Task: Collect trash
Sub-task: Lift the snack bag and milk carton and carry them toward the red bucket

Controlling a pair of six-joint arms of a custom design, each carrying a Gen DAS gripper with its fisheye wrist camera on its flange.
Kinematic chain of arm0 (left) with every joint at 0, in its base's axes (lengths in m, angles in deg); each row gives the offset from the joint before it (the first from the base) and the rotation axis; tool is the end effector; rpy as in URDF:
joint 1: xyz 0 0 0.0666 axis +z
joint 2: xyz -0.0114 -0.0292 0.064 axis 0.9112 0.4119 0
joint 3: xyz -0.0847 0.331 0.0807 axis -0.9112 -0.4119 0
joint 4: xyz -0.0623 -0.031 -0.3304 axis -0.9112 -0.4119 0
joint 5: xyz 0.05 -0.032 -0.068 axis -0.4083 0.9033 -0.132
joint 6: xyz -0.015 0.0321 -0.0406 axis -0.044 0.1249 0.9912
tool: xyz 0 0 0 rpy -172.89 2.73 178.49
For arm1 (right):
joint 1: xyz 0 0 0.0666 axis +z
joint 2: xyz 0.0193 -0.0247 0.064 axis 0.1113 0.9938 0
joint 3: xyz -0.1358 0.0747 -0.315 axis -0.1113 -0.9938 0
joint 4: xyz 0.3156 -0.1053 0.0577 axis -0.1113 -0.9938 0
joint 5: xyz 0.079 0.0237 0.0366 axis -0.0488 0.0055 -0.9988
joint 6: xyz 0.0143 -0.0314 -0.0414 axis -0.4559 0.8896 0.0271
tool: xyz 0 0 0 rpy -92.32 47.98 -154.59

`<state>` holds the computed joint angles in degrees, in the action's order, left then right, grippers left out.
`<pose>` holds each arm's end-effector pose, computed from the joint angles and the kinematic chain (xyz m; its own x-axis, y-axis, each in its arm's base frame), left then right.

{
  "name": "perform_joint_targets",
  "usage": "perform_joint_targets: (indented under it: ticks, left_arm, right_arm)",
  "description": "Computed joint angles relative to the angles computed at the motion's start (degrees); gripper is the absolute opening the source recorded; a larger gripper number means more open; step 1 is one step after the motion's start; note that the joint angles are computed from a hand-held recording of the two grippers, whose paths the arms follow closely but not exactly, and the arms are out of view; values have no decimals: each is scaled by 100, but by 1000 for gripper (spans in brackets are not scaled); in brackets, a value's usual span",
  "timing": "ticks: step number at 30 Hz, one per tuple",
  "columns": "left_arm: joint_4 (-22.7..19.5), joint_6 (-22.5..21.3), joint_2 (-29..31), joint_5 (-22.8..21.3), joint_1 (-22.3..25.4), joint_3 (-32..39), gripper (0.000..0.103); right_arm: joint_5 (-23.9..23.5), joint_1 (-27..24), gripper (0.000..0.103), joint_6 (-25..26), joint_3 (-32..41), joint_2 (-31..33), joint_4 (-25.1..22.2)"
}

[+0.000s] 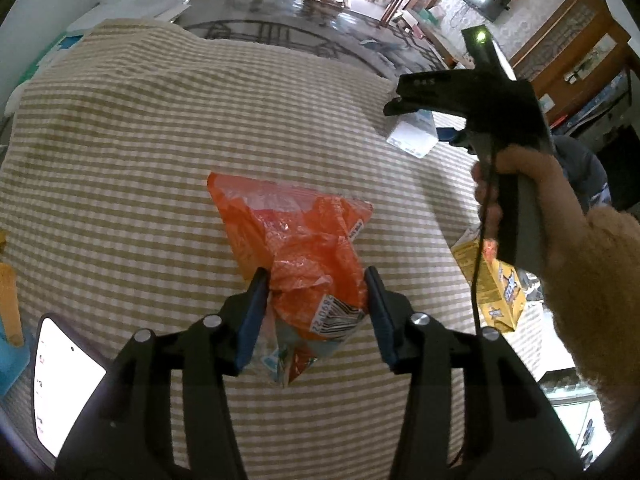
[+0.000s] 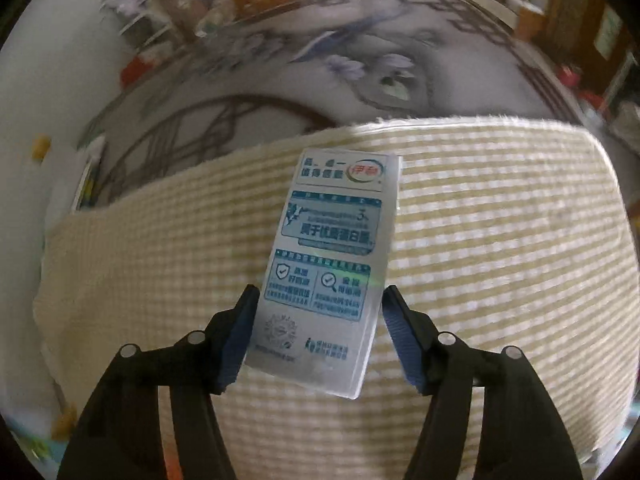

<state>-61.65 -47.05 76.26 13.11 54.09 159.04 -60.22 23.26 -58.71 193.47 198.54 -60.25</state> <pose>0.3906 -0.0892 0.3425 -0.9114 -0.1028 -0.3985 0.0426 0.9395 -0.3399 0.6001 0.1840 0.3107 -0.9416 0.0550 -0.3321 -0.0059 0.9838 0.1794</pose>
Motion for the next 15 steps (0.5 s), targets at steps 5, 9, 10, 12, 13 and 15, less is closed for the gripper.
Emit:
perform_joint_targets:
  ticks: [5,9,10,12,13,15]
  left_arm:
    - [4,-29,111,60,-55,76,49]
    - [-29,-38,238,39,-124,153,54]
    - [-33,-48,260,18,-146,159,55]
    - [-69,-71,331,-28,-194,187,59]
    - [-99,-72,385,-26,-207,228,60]
    - [-105,-42,410,-8,-232,226,61]
  right_arm:
    - [-212,93,60,579,-1510,-1058,625]
    - [-375,187,60,731,-2591,-1836,910]
    - [-395,194,60,717,-2791,-1987,959]
    - [-415,196,60,671,-3257,-2329,1075]
    - [-380,211,60,643,-3418,-2443,1107]
    - [-327,232,60,554,-3762,-2700,1202]
